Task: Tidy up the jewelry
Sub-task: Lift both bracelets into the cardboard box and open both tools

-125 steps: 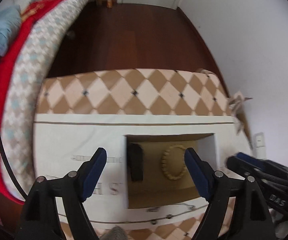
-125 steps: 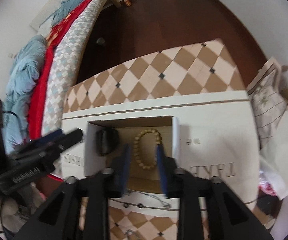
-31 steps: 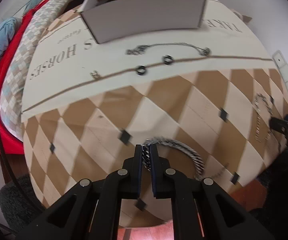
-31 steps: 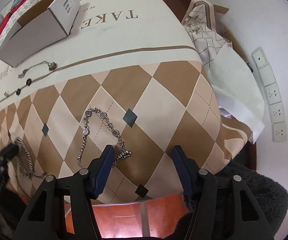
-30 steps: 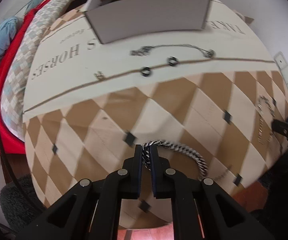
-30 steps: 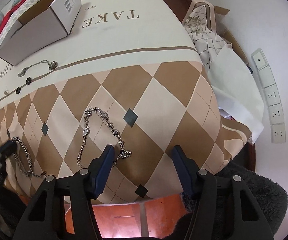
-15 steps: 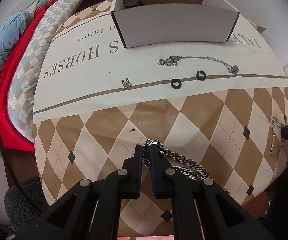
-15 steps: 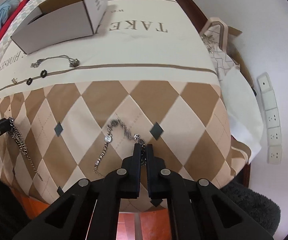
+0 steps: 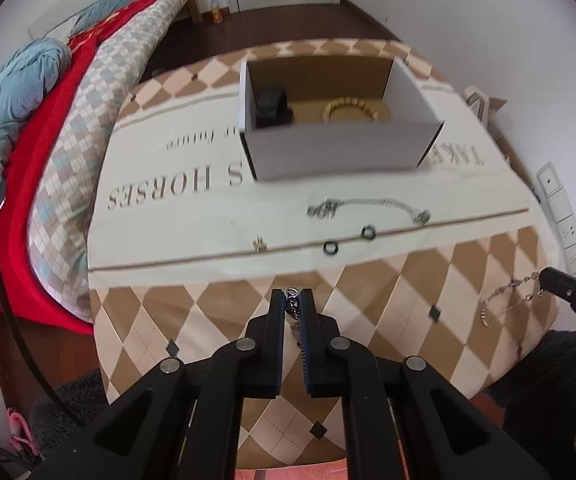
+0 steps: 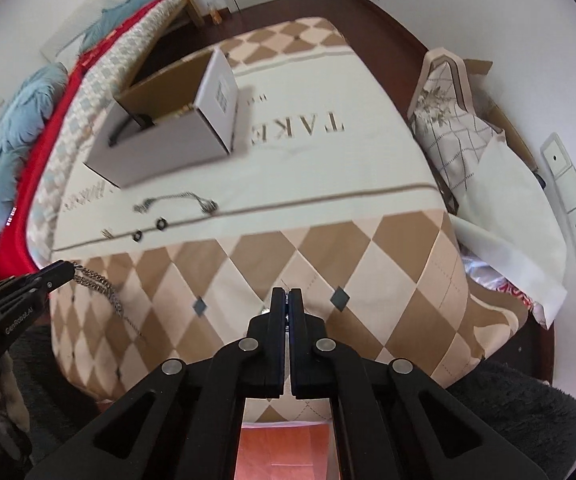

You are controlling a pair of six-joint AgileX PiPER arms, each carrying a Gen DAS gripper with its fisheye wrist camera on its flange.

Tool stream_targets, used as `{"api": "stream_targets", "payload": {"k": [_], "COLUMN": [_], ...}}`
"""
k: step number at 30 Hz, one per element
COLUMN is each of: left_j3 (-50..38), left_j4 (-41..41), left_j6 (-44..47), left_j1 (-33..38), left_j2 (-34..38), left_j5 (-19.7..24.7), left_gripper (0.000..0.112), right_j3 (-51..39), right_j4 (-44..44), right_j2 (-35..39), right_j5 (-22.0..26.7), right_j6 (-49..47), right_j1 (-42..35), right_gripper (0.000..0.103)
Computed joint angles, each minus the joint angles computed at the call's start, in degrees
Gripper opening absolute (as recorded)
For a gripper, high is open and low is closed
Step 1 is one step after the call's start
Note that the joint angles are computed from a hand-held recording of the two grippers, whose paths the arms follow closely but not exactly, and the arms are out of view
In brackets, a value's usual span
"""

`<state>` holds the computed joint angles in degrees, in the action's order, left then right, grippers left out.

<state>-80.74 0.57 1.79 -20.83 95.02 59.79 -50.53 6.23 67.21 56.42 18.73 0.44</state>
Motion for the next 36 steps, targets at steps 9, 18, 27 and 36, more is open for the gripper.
{"api": "stream_targets", "payload": {"k": [9, 18, 27, 36], "left_j3": [-8.83, -12.63, -1.02, 6.93], "left_j4": [-2.54, -13.22, -9.39, -3.50], "left_j6": [2.28, 4.98, 4.72, 2.87], "left_j1": [0.50, 9.36, 6.48, 1.75], "left_j2": [0.76, 7.53, 11.37, 6.48], "left_j5": [3.19, 8.42, 2.70, -6.97], "left_gripper": [0.000, 0.017, 0.040, 0.010], "right_j3": [-9.52, -16.28, -10.94, -10.38], "right_j4": [0.89, 0.90, 4.66, 4.06], "right_j2": [2.14, 7.18, 9.42, 9.66], "right_j5": [2.39, 1.31, -2.40, -2.75], "right_j6": [-3.23, -3.11, -3.13, -2.81], "right_j1": [0.52, 2.79, 1.21, 0.76], "right_gripper": [0.001, 0.001, 0.001, 0.001]}}
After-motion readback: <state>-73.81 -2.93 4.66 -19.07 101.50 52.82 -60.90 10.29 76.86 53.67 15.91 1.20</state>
